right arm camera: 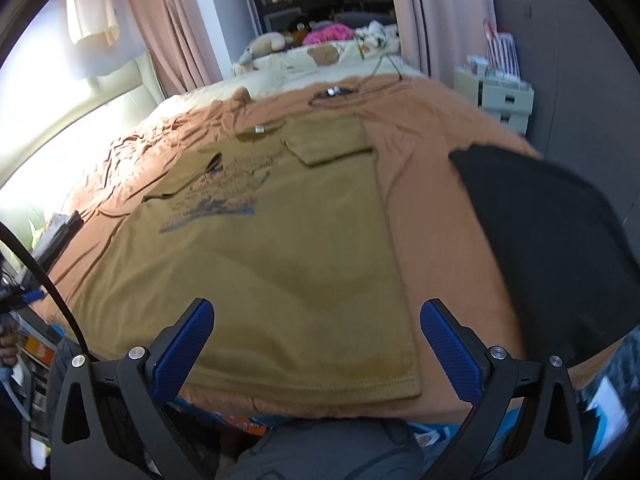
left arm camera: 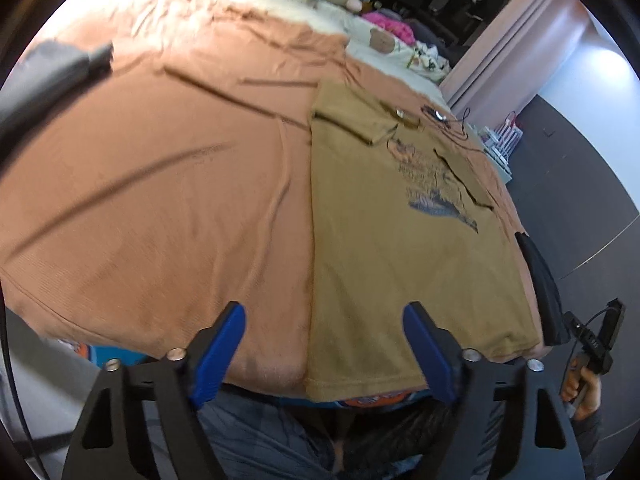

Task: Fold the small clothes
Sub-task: 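Move both grippers down to the hem of the olive T-shirt, then close both grippers on the shirt hem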

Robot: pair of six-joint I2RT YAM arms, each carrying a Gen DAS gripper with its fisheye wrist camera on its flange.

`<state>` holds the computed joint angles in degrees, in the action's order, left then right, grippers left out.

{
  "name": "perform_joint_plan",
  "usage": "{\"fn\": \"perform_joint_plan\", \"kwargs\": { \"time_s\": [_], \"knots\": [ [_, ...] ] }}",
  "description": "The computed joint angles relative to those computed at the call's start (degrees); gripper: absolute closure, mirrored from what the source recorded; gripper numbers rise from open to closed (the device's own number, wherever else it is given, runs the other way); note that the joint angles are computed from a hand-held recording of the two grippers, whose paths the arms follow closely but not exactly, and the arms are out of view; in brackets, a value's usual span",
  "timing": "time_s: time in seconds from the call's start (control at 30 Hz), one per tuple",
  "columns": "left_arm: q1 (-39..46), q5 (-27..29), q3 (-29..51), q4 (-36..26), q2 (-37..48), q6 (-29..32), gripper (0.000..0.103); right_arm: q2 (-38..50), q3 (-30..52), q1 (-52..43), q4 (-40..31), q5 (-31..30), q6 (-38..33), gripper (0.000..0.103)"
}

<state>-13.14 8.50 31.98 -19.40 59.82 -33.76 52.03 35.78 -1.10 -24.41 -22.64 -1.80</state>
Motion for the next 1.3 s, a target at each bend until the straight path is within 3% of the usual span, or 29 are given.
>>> {"fn": "perform_joint_plan", "kwargs": {
  "time_s": [0.1, 0.17, 0.33, 0.7, 0.9, 1.13, 1.23, 1.3],
  "knots": [
    [-0.1, 1.8, -0.1, 2.0, 3.3, -0.7, 0.031, 3.7, 0.4, -3.6, 0.7, -4.0, -0.9, 0.002],
    [-0.9, 1.2, 0.0, 2.6, 5.0, -1.4, 0.035, 6.2, 1.3, -5.8, -0.1, -5.9, -1.8, 0.011],
    [-0.2, 6.4, -0.7, 5.3, 8.6, -3.2, 0.050, 14.1, 4.5, -9.5, -1.3, -9.2, -3.6, 0.029],
    [-1.6, 9.5, -3.2, 5.9, 9.4, -6.7, 0.055, 22.4, 7.7, -18.8, -4.5, -16.9, -8.2, 0.029],
    [0.8, 14.1, -7.8, 11.0, 7.2, -9.8, 0.055, 26.7, 7.8, -24.8, -6.6, -24.7, -12.8, 0.029],
    [2.8, 17.8, -12.1, 16.1, 5.8, -12.7, 0.062, 34.8, 12.0, -33.0, -17.5, -34.7, -24.3, 0.029],
    [3.0, 17.9, -13.5, 17.5, 4.9, -13.8, 0.062, 39.2, 13.4, -36.7, -21.1, -36.5, -29.6, 0.038],
    [3.0, 18.3, -13.9, 18.5, 4.9, -14.3, 0.062, 42.0, 14.6, -38.7, -24.1, -38.1, -32.9, 0.038]
  ]
}}
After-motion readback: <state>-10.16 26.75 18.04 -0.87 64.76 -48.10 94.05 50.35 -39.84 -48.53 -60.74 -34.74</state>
